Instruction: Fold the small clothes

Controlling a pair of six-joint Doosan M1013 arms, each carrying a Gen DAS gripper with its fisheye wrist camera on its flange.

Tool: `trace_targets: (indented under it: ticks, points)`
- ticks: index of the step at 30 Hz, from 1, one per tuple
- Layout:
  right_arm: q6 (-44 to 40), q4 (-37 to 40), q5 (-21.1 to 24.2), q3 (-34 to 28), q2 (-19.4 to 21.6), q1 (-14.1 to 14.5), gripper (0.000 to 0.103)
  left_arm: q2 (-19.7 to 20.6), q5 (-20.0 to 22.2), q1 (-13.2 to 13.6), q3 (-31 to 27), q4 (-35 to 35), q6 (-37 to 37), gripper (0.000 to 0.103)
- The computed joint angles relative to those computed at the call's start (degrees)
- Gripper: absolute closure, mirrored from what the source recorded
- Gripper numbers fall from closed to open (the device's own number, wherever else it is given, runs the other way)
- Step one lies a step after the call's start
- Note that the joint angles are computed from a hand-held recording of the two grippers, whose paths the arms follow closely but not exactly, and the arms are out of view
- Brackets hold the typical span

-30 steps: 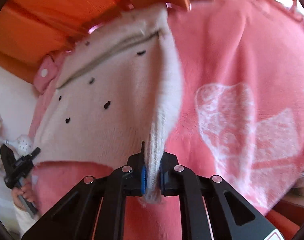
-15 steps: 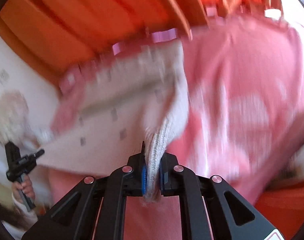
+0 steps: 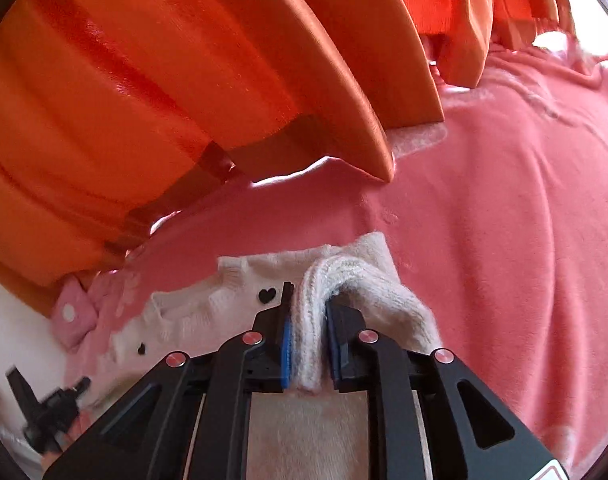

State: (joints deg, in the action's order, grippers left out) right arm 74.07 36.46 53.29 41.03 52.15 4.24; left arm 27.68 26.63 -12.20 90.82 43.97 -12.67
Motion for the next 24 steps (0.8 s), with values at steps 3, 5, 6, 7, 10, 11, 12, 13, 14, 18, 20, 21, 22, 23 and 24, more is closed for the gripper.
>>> trace_targets:
  ticks: [3,5,6,7,10,11,12,13,14,18,20,21,22,23,24]
  points:
    - [-4.4,5.4,-7.4,3.9,-2.1,-0.6,0.057,-0.5,5.0,-1.6,-0.5,12.3,-4.9,0.045]
    - [-4.7,7.1,-11.5,6.4,-3.4,-0.8,0.041,-0.3,10.7,-2.8,-1.2,16.9,-6.1,0.039]
    - [-4.2,6.3,-11.0,5.8,-3.1,-0.8,0.041,-0.3,10.2,-2.7,-1.2,16.5,-5.1,0.039]
    - [-2.1,3.5,-10.1,4.7,-2.5,-0.7,0.041,-0.2,9.0,-2.2,-1.3,15.0,-3.5,0.039]
    - [2.8,-4.0,-5.7,1.2,-0.6,-0.3,0.041,0.7,4.9,-0.9,-2.0,6.9,2.0,0.039]
    - [2.9,-5.2,-2.7,-0.7,0.5,-0.2,0.041,1.0,4.5,-0.7,-2.3,4.1,4.3,0.039]
    - [3.1,-6.6,-0.5,-2.3,1.3,0.0,0.041,1.6,4.2,-0.2,-2.9,-0.5,8.2,0.039]
    - [3.5,-8.1,0.7,-2.9,1.7,0.3,0.041,2.1,4.3,-0.1,-3.4,-2.4,9.7,0.039]
    - [4.1,-10.6,2.8,-4.8,2.9,0.8,0.041,2.4,4.2,0.1,-3.6,-4.4,10.9,0.039]
    - [6.7,-21.1,7.8,-9.5,6.4,2.8,0.042,2.8,1.5,0.8,-3.5,-8.4,13.4,0.077]
    - [6.3,-23.2,5.9,-8.2,5.7,3.3,0.090,2.8,1.3,0.8,-3.6,-7.4,13.1,0.095]
    - [5.3,-20.4,4.6,-7.0,4.8,2.9,0.090,2.3,1.1,0.5,-3.1,-3.2,8.5,0.097]
    - [3.1,-14.6,0.8,-4.1,2.7,2.3,0.093,1.5,0.6,0.2,-2.3,2.2,3.3,0.097]
    - [-0.6,-8.6,-2.4,-1.6,1.1,1.6,0.093,0.8,0.3,0.0,-1.8,7.3,-1.2,0.097]
    - [-2.8,-5.6,-4.6,0.0,0.0,1.3,0.093,-0.1,0.7,-0.3,-1.1,13.0,-6.4,0.097]
